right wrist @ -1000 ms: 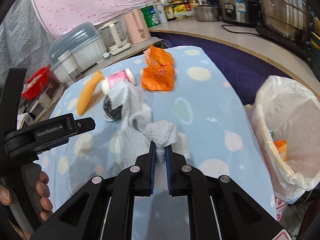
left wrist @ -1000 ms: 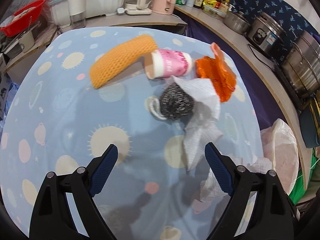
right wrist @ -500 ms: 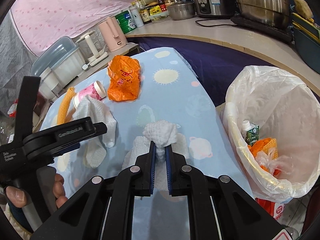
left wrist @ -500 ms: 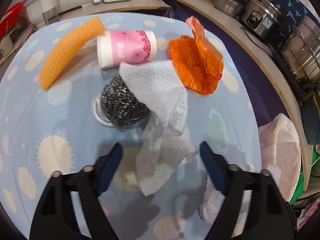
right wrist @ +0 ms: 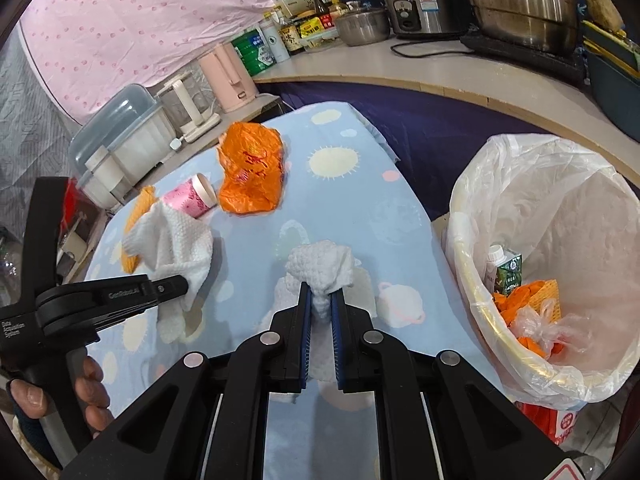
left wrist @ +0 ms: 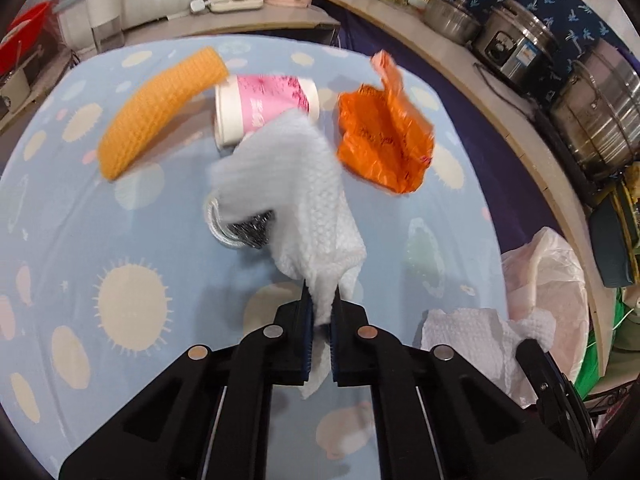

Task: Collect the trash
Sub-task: 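Carry the tissue with left tool while right tool carries its tissue over the bin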

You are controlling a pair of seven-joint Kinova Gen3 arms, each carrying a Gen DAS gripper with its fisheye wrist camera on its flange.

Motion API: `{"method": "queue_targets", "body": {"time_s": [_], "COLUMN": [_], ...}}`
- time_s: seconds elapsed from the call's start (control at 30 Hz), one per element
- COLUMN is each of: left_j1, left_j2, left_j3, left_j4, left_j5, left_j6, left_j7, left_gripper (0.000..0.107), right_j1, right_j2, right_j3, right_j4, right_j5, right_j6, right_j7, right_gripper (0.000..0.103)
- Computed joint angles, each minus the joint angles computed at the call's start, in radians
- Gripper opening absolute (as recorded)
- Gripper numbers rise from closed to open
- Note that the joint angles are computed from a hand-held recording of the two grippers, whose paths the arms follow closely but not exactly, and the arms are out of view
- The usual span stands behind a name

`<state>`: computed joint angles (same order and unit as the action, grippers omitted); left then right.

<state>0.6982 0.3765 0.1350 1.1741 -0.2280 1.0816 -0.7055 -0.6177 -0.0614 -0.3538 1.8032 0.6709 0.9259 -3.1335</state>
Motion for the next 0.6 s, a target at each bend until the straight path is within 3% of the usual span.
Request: {"method": "queue_targets", "body": {"time_s": [0.27,0.6], "left_j1": [0.036,0.112], "left_j2": [-0.113,-0.141], "left_j3": [0.012,0.065], "left_j4": [0.011,-0.088], "left_j5": [-0.087,-0.185], "left_j6": [-0.018,-0.002], "left_j7": [0.050,0.037], "left_gripper": [0.006,0.006], "right_j1": [-0.016,0.011], "right_j2": [-0.059,-0.138], "right_j3": [-0.069,-0.182], "right_j4": [-0.033,-0.082], "right_j5": [0.078,0.159], "right_j6": [0.089,0.248], "right_j7": [-0.047,-0.087], "right_gripper": [0.009,0.009]}}
